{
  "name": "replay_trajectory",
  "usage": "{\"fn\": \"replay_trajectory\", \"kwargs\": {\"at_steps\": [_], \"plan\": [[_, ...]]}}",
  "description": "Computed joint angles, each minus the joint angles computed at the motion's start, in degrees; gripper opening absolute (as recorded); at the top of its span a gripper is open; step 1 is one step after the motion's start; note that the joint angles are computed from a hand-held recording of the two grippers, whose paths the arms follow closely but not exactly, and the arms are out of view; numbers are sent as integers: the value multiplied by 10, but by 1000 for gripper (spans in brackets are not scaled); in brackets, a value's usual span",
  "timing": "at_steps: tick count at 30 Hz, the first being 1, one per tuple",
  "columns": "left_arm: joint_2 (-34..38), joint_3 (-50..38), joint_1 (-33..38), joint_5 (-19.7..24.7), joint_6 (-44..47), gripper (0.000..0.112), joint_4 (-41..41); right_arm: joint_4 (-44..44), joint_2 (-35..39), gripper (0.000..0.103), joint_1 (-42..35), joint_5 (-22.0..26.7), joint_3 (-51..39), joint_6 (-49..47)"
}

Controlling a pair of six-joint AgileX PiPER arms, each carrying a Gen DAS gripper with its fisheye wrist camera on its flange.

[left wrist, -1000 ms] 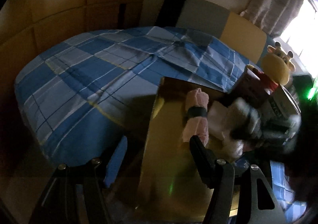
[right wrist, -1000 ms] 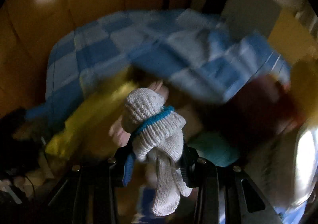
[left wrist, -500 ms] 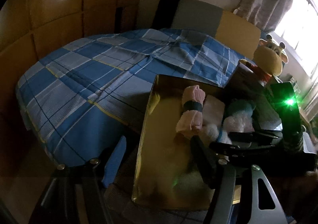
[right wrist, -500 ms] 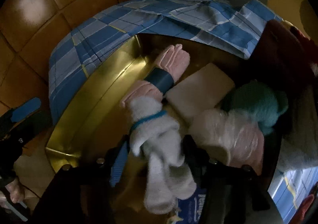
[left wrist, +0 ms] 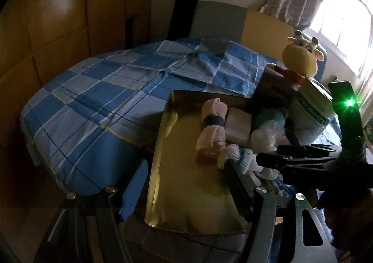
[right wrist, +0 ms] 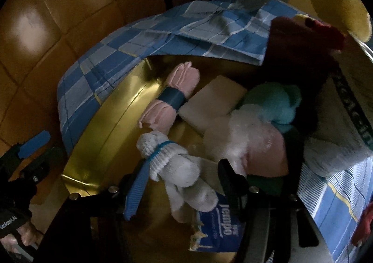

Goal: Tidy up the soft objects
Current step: 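Carry the white knit glove into the gold tray and open the right tool, then move the right tool back to the pile while the left tool moves toward the red sock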

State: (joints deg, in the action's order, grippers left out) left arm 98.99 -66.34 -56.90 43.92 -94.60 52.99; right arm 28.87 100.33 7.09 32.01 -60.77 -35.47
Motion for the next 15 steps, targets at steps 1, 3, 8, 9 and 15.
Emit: {"fn": "replay_trajectory", "kwargs": {"at_steps": [1, 3, 8, 9, 15], "plan": [[0, -2, -2, 0, 3, 68, -1, 3, -6, 62, -3, -3, 6, -3], [3, -8, -7, 5, 7, 68, -2, 6, -20, 62, -8, -14, 20, -6], [11, -20, -17, 7, 22, 68, -9, 19, -58, 62, -22, -36, 56, -25], [13, -23, -19, 6, 25, 68, -10, 21, -66, 62, -24, -40, 62, -30], [24, -39, -31, 12, 35, 72, -8, 45, -116, 62, -51, -50, 100, -80]]}}
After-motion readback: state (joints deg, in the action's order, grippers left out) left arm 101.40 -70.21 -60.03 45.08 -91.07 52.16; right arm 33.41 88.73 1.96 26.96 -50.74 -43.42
